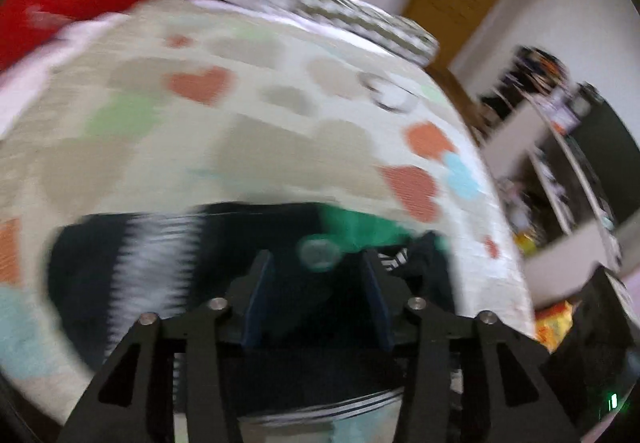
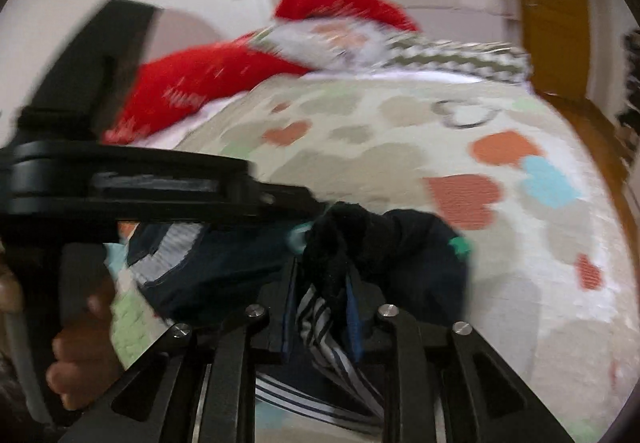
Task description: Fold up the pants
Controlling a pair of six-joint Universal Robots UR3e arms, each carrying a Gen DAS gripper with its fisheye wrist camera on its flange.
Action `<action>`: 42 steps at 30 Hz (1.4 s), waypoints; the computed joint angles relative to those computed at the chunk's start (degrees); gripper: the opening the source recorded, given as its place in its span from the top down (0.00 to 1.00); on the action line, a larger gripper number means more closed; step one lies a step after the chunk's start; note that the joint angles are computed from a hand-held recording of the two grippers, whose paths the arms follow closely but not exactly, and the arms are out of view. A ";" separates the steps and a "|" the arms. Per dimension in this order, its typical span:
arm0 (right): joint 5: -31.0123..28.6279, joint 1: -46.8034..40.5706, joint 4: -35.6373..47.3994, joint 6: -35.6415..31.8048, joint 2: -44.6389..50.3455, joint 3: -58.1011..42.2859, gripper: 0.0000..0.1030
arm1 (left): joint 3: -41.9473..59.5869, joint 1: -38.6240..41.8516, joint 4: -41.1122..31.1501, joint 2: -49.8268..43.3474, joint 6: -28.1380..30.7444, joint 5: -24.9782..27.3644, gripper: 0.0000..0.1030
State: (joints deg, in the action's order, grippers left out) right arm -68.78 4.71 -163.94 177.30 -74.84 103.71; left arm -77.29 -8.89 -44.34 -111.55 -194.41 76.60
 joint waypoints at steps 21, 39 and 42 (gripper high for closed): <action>-7.60 5.24 17.60 8.51 7.85 -19.08 0.71 | -31.81 14.01 9.52 23.68 -1.25 -1.23 0.37; -1.95 -2.52 10.20 10.73 -2.11 2.60 0.50 | -38.43 25.01 8.18 30.80 -4.45 -4.07 0.32; -3.27 -1.68 10.27 10.12 -3.88 2.46 0.50 | -40.66 27.88 8.91 32.01 -4.47 -3.89 0.31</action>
State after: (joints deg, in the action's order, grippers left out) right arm -72.06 3.03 -153.67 187.42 -78.72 106.17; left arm -117.95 18.99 -35.43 -79.54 -198.89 72.71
